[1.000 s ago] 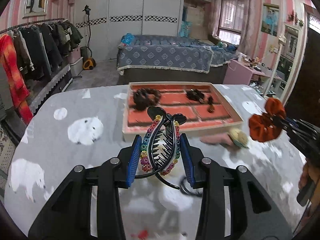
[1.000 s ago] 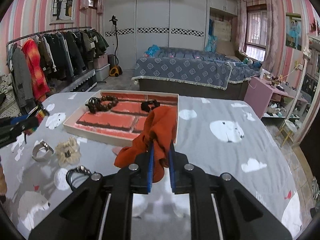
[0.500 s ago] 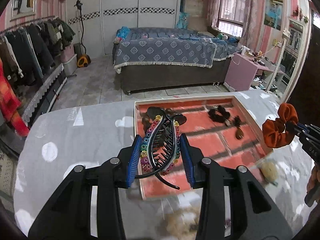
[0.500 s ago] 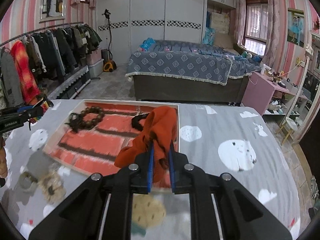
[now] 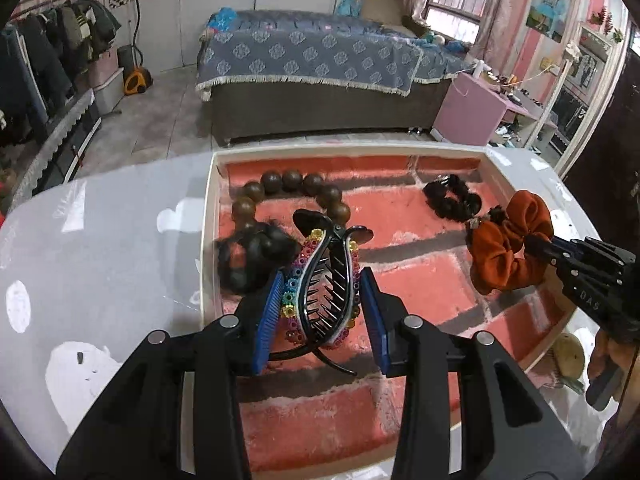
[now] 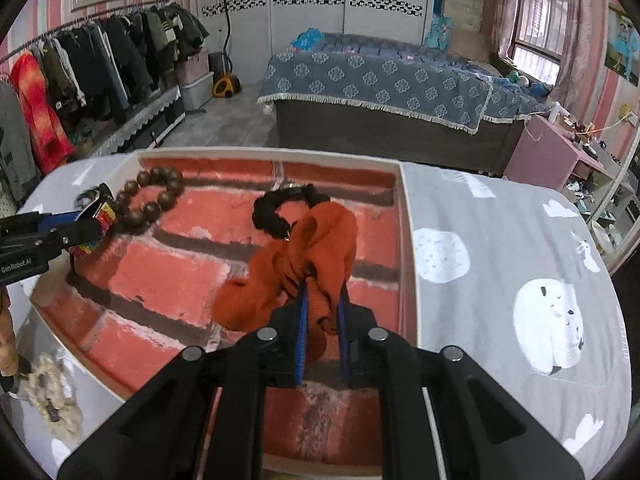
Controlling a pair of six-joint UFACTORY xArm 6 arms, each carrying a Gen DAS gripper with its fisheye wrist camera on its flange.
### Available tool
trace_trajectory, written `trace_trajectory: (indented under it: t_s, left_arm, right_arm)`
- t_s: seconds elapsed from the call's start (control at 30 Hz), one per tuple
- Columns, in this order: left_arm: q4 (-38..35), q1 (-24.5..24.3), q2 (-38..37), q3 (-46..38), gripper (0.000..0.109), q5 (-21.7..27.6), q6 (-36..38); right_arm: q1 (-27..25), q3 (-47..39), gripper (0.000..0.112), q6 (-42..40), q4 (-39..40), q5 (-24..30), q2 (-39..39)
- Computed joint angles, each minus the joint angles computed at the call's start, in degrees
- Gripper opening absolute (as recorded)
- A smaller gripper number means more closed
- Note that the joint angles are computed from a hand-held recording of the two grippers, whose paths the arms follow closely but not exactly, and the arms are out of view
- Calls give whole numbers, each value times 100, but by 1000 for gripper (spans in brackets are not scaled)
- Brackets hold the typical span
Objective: Organize jewelry
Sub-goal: 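Carry the claw clip and orange scrunchie into the red tray and release both, then withdraw both tools from the tray toward the watch and black cord bracelets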
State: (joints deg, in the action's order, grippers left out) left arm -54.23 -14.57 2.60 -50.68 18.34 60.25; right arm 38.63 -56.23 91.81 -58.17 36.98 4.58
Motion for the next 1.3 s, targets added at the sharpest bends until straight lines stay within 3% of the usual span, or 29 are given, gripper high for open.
trace_trajectory:
  t_s: [0.23, 0.3, 0.37, 0.43, 0.5, 0.67, 0.8, 1.1, 1.3]
  left_arm:
    - [406, -97, 109, 27, 38, -253, -375]
    - [558, -75, 96, 37, 40, -206, -494]
    - [644, -61, -42, 139, 40, -243, -513]
    - [534, -93, -266, 332, 42, -424, -390]
    - [245, -103, -531, 507, 56, -553, -169]
    - [-150, 51, -1329, 939, 68, -481, 152]
    - [-78, 224, -2100, 1458, 83, -602, 237]
    - [159, 758, -3692, 2644, 96, -606, 341]
    - [62, 939, -4520, 3395, 98, -683, 674]
  right_arm:
    - [30, -76, 19, -115, 56, 33, 130]
    - [92, -20, 38, -47, -9, 89, 25]
    - [156, 75, 48, 6, -124, 111, -140]
    - [232, 229, 49, 136, -279, 129, -390]
    - [301, 421, 49, 270, -346, 119, -695]
    - [592, 713, 49, 283, -352, 352, -1230]
    - [995, 974, 49, 307, -307, 680, -1696]
    - [2268, 1254, 63, 755, -276, 1729, -2173]
    - [2949, 1372, 73, 1535, -209, 2341, -2132]
